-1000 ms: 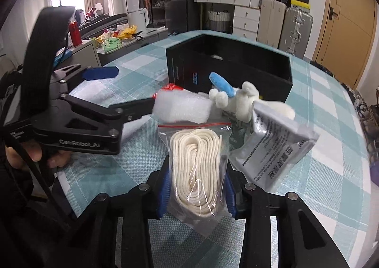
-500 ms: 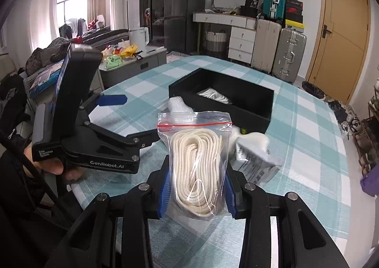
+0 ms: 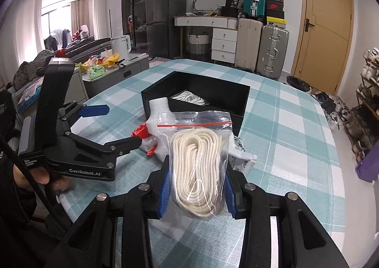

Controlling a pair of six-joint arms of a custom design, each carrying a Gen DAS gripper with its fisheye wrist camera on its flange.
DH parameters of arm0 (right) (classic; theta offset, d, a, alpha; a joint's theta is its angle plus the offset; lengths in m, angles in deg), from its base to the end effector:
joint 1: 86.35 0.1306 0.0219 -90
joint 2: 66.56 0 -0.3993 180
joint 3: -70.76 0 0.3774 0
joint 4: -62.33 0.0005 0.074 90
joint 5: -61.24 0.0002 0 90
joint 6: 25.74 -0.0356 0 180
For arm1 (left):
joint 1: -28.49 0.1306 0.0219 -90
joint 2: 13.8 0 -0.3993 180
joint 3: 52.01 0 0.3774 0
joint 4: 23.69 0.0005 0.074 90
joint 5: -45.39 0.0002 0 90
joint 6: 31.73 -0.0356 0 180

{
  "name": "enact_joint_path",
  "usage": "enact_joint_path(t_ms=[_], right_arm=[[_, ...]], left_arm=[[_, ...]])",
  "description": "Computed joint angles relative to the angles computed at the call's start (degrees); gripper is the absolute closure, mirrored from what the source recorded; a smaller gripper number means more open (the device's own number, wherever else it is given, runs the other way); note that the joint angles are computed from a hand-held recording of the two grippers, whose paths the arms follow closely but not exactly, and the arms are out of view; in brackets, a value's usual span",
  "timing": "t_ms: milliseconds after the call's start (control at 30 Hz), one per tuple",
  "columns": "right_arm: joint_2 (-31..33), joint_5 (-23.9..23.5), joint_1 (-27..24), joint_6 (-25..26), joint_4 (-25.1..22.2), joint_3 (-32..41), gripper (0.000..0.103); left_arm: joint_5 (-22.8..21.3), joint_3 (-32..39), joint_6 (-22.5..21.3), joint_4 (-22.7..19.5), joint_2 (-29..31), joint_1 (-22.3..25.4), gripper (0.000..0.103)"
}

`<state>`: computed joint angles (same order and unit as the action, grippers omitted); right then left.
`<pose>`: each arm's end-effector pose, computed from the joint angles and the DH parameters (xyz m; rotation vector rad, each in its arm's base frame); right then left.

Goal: Organize soft objects
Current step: 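Grasp the bag of cream rope with the right tool, then grasp the white foam block with the left tool while the right tool holds the cream rope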

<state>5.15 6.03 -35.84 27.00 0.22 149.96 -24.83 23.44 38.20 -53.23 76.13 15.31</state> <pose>0.2262 0.2417 0.4746 -0.0370 2.3042 -0.0108 0.4489 -0.1180 0.3607 0.8215 2.1562 -0.3418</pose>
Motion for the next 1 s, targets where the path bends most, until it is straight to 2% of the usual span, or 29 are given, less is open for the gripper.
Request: enact_joint_path(t_ms=[233,467,567,667,733,867,933,1000], right_arm=[[-0.4,-0.4,-0.5,-0.2,0.7,-0.7,0.065],[-0.6,-0.9,-1.2,-0.3,0.8,-1.0,0.065],[-0.7,-1.0,-1.3,-0.4,0.9,-1.1,0.065],[-0.9,-1.3,-1.7,-0.3,1.1,-1.4,0.065],[-0.9,-1.5,-1.8,-0.3,1.2,-1.6,0.065],[-0.9,-1.4,-1.9,-0.2,1.3,-1.7,0.065],[-1.0,-1.5,-1.9,-0.3,1.5,-1.8,0.065],[-0.9,-1.6,-2.0,-0.4,1.4,-1.7,0.065]], left_arm=[[-3.4,1.9,-0.4,-1.9,1.8,-2.3,0.000],[2.2,3.5,1.3,-3.4,1.9,-2.2,0.000],[3.0,3.8,1.1,-3.3,1.8,-2.7,0.003],[4.1,4.5,0.5,-4.1,2.2,-3.3,0.016],[5.1,4.9,0.1,-4.8,2.4,-3.6,0.034],[7.4,5.3,-0.9,-6.2,2.3,-3.8,0.052],[8.8,5.3,-1.3,-6.6,2.2,-3.6,0.074],[10.2,5.7,-1.7,-7.8,2.4,-3.3,0.080]])
